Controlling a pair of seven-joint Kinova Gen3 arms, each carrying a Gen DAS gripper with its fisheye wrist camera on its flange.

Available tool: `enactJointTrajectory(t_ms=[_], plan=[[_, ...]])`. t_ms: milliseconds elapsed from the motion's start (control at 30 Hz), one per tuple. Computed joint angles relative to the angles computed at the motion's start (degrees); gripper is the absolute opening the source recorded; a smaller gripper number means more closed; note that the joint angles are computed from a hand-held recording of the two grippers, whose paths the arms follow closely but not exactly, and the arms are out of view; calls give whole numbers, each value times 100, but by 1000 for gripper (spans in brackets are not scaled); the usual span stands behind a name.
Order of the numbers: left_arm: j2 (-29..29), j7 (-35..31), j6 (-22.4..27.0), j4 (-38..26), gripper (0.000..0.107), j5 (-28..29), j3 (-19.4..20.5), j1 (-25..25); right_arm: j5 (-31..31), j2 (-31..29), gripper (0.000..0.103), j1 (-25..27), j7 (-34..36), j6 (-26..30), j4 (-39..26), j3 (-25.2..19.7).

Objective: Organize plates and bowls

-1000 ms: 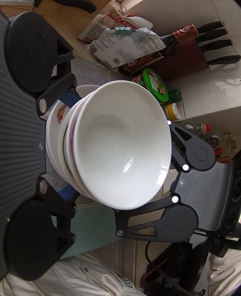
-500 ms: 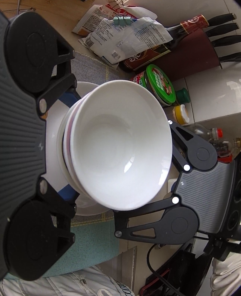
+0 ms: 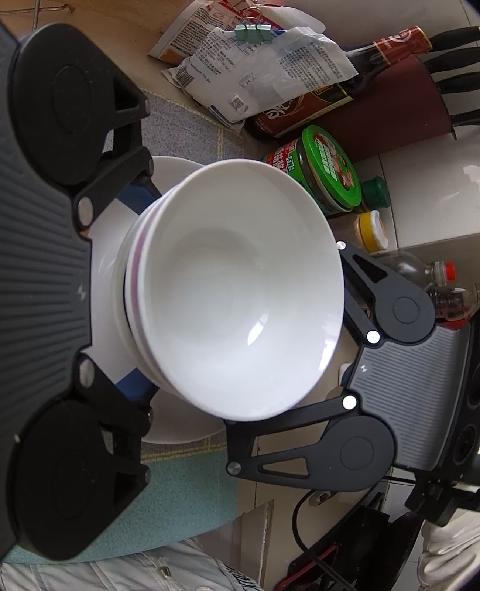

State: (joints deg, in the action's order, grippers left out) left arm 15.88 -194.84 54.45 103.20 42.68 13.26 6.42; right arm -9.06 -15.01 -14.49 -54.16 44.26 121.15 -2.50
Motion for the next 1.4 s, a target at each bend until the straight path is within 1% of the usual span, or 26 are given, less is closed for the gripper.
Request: enactJointTrajectory(t_ms=[67,100,167,200,233,267,333,367,467,533,600,667,733,767,833,867,900,933,1000,1033,1067,1100,1133,1200,1333,1400], plan=[[23,41,41,-23,86,30,-79,53,-28,-5,84,8,15,-5,2,33],[32,46,76,-31,86,85,-238,172,-23,-11,84,22,-4,-6,4,30],[55,21,171,-24,88,298,-747,541,-32,-46,87,122,-41,4,8,-53],[42,-44,193,24,90,423,-1013,722,-121,-52,90,303,42,1,6,-175],[7,-153,187,91,93,526,-1264,903,-280,-77,96,564,211,-27,24,-348],[-62,-313,141,212,93,656,-1514,1076,-416,-121,102,829,368,-69,54,-544],[-211,-510,99,431,93,853,-2045,1444,-611,-179,103,1221,602,-73,85,-843],[-297,-602,90,556,93,966,-2310,1607,-603,-201,103,1258,599,-71,97,-888],[-660,-931,-2,1077,94,1510,-3106,2032,-412,-268,103,1001,361,-56,130,-746],[-944,-1236,-67,1473,96,1973,-3518,2187,-512,-371,103,1222,370,-51,161,-905],[-1317,-1478,-133,1894,98,2439,-3562,1978,-664,-515,103,1747,357,-17,173,-1337],[-1733,-1624,-184,2281,103,2905,-3675,1834,-616,-765,103,2215,-22,-43,195,-1868],[-2017,-1840,-234,2606,102,3371,-3911,1888,-523,-1016,103,2632,-488,59,142,-2398],[-2107,-1875,-174,2721,102,3541,-3903,1770,-479,-1155,103,2833,-721,99,115,-2664],[-2044,-1735,211,2761,102,3602,-4116,1718,-417,-1381,103,3319,-1187,307,-55,-3195],[-1985,-1533,392,2726,102,3493,-4129,1629,-397,-1509,103,3585,-1420,374,-119,-3460],[-1976,-1397,481,2699,102,3364,-4035,1466,-389,-1618,103,3850,-1653,458,-187,-3726],[-2043,-1355,475,2768,102,3329,-3836,1207,-429,-1760,103,4116,-1886,522,-232,-3987],[-2316,-1458,186,3059,102,3468,-3367,688,-627,-2107,103,4647,-2352,718,-368,-4365],[-2489,-1424,33,3187,102,3457,-3227,509,-822,-2373,103,4912,-2585,885,-438,-4485],[-2588,-1301,-26,3227,102,3391,-3193,437,-970,-2608,103,5177,-2818,1086,-527,-4589],[-2678,-1090,7,3241,102,3252,-3265,408,-1074,-2873,103,5443,-3051,1319,-617,-4670],[-2726,-866,132,3212,102,3075,-3384,402,-1255,-3139,103,5708,-3284,1552,-707,-4704],[-2944,-400,255,3217,102,2770,-3330,101,-1634,-3670,103,6193,-3750,2018,-872,-4625],[-3403,532,425,3062,102,2099,-2598,-904,-2151,-4731,103,6560,-4682,2950,-1119,-4090],[-3658,997,372,2967,102,1786,-2460,-1001,-2233,-5206,103,6703,-5148,3416,-1279,-3943]])
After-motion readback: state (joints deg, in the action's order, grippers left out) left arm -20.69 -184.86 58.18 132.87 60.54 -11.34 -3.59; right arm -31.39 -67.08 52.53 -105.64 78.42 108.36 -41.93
